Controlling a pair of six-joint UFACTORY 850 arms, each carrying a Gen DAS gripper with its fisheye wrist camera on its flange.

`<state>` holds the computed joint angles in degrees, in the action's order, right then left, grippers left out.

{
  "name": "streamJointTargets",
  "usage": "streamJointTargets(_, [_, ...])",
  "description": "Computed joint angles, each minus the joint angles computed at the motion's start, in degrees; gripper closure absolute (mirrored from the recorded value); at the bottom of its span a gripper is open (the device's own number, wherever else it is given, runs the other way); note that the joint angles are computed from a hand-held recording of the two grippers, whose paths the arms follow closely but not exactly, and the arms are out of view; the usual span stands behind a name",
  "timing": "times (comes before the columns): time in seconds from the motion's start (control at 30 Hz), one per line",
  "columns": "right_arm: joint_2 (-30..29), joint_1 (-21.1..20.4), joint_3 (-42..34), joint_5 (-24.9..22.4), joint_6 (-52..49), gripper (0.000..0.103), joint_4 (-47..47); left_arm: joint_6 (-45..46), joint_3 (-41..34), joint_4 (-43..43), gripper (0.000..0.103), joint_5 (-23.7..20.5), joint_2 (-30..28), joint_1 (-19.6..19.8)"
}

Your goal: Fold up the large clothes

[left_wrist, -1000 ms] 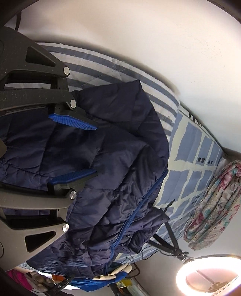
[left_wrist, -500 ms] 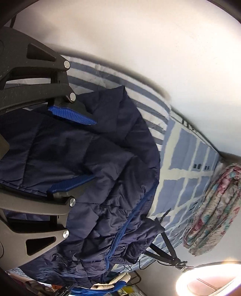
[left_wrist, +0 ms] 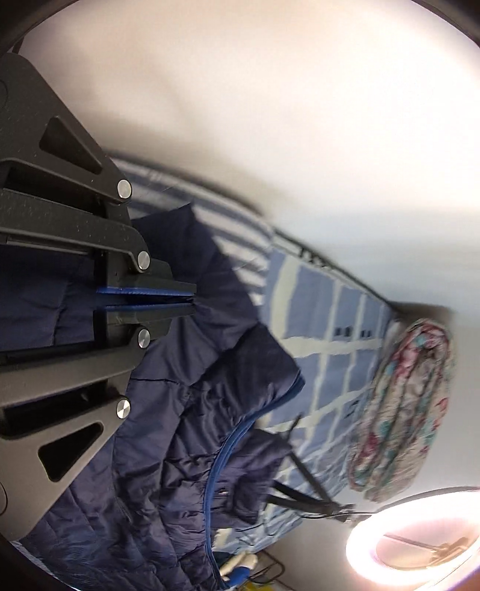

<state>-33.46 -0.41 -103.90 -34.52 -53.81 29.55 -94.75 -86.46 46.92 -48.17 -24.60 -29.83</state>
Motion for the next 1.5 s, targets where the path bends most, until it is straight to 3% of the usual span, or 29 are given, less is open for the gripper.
streamJointTargets(0.13, [-0.92,0.74,-2.14,3.16,2.24,0.103,-0.53,-2.70,-1.63,3.40,0.103,-3.61,-0.44,0.87])
streamJointTargets(0.23, [-4.13,1.16,-6.49,1.18,6.54,0.103,-2.41,-3.59,-0.82,2.44,0.103,-0.10,-0.01,2.70])
streamJointTargets(0.3, [-5.61,1.81,-7.49,1.19,9.81,0.103,-6.22,-1.22,1.01,-1.48,0.103,6.78,0.76,4.05])
streamJointTargets(0.4, [-6.44,2.68,-6.82,1.12,10.88,0.103,-9.69,-0.34,1.92,-2.07,0.103,8.19,0.65,4.08])
streamJointTargets(0.5, [-6.74,2.25,-6.17,0.61,9.65,0.103,-7.83,8.96,2.17,-12.57,0.103,13.08,0.20,5.93])
streamJointTargets(0.57, [-6.98,1.77,-6.10,0.03,8.89,0.103,-6.22,12.41,1.51,-15.13,0.103,11.98,-0.52,5.97])
streamJointTargets(0.67, [-6.60,1.40,-5.32,-0.15,7.45,0.103,-4.47,16.50,1.78,-20.20,0.088,12.72,-0.65,6.63])
streamJointTargets(0.73, [-6.17,1.46,-4.69,-0.01,6.09,0.103,-3.99,15.86,3.12,-19.93,0.052,14.09,0.37,6.58])
streamJointTargets(0.93, [-5.27,1.85,-3.47,-0.15,3.01,0.103,-2.38,16.09,3.15,-20.64,0.043,13.03,0.47,6.67])
streamJointTargets(1.07, [-5.08,1.91,-2.99,-0.68,1.19,0.103,-0.58,20.87,3.27,-24.63,0.043,14.98,-0.41,7.04])
streamJointTargets(1.17, [-5.78,2.02,-3.63,-1.62,2.07,0.103,-1.32,18.02,2.00,-19.91,0.043,13.33,-2.05,5.54])
streamJointTargets(1.2, [-5.91,2.08,-3.72,-1.55,2.78,0.103,-1.89,16.82,1.84,-18.08,0.055,13.19,-2.33,5.00])
streamJointTargets(1.23, [-6.18,2.14,-4.03,-1.61,3.91,0.103,-2.69,16.15,1.37,-16.86,0.092,12.60,-2.76,4.52])
streamJointTargets(1.27, [-6.42,2.14,-4.39,-1.92,4.57,0.103,-3.09,15.82,0.13,-16.45,0.099,10.74,-3.66,4.04])
streamJointTargets(1.5, [-5.23,1.67,-4.87,1.34,6.68,0.103,-4.37,2.98,0.72,-2.89,0.102,7.81,-0.46,2.12])
